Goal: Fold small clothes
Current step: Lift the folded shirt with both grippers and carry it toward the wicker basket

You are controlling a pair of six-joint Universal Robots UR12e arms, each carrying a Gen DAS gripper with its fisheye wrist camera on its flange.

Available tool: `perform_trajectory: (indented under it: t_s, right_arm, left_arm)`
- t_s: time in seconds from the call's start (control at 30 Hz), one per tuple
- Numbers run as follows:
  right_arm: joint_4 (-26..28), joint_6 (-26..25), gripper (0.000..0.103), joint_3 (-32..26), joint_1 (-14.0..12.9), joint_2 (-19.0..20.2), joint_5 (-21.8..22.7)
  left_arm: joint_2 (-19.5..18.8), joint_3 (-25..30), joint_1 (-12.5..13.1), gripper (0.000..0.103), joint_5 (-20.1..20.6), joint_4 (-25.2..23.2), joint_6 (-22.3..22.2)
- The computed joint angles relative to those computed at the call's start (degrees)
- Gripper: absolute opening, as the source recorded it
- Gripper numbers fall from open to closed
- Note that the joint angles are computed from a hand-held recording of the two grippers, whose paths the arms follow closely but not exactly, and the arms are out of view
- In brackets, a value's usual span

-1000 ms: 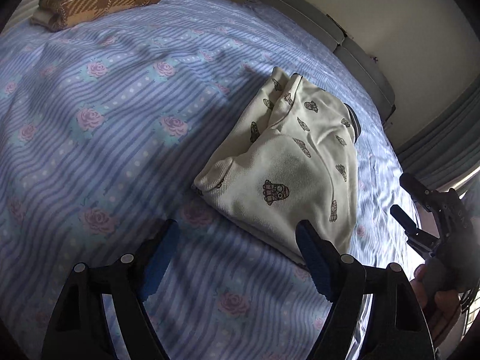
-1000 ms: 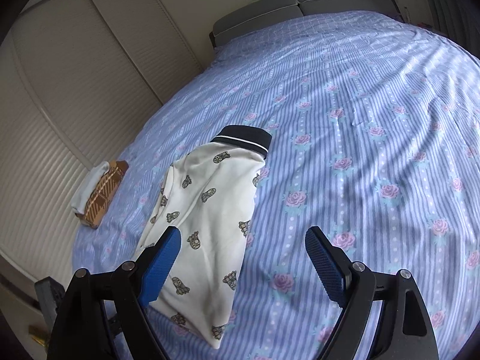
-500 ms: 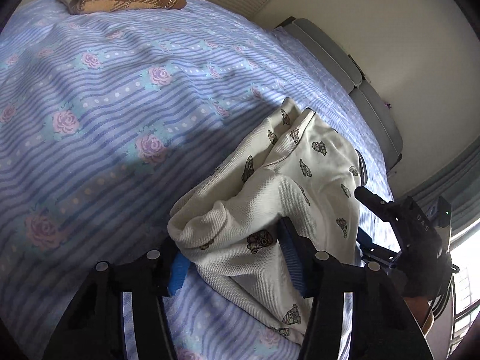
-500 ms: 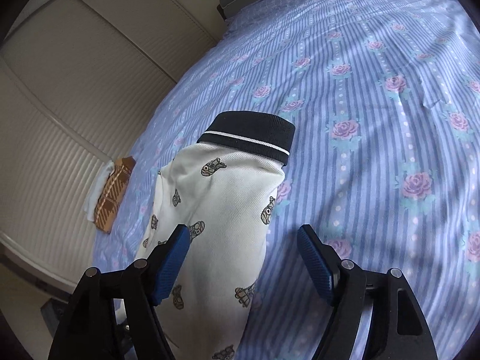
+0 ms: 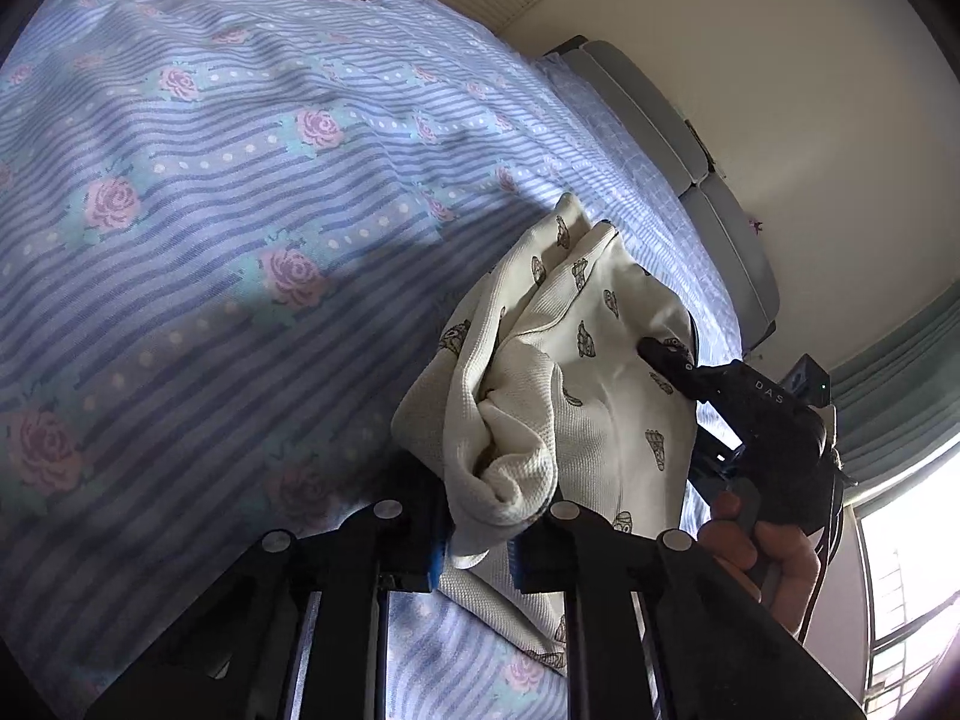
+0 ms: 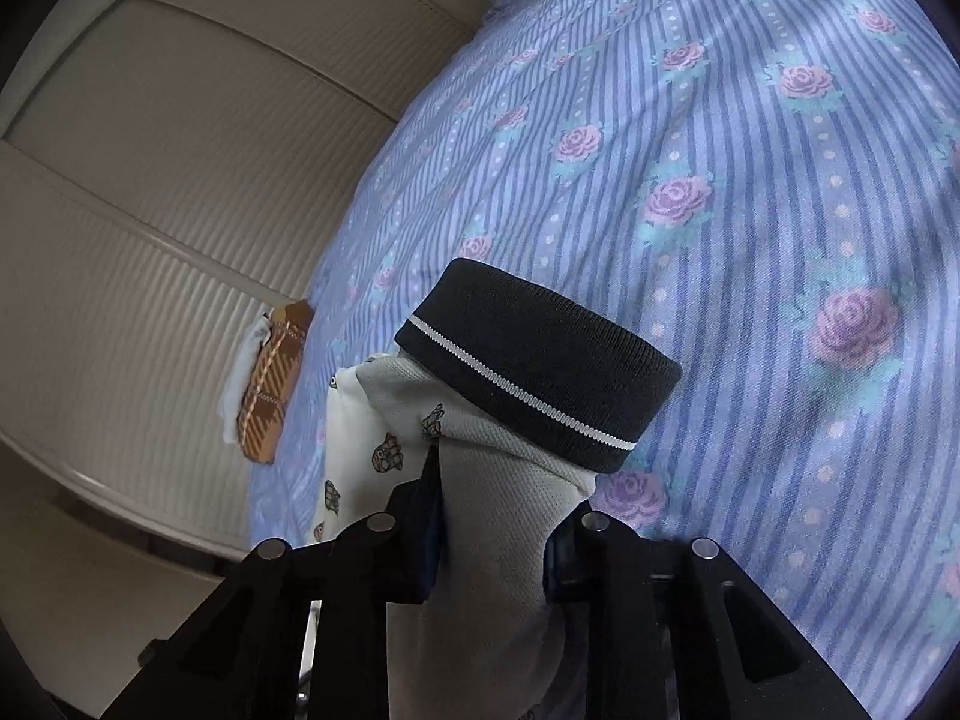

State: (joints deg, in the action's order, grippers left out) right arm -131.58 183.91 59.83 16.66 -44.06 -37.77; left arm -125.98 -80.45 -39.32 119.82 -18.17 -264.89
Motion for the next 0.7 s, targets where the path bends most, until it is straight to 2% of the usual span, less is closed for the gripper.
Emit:
perform_trajectory:
  t_s: [0.27,0.47,0.7]
  right_arm:
    - [-7.57,6.67,0.017,4.24,-0.24,-2.88,-0.35]
    - [-10.33,8.10,0.016,6.16,0.32,-6.11,-1.69]
    - [-11.75,10.27,0.016,4.73,2.13,-8.33,-3.75]
  left_arm:
    - [2.21,-1.79,-0.12,0.014,-1.29,1.31,1.89]
    - [4.85,-4.23,0.32,0.014,-0.89,4.03,3.77]
    - [8.88,-7.78,0.77,0.014,0.01,8.47,5.92]
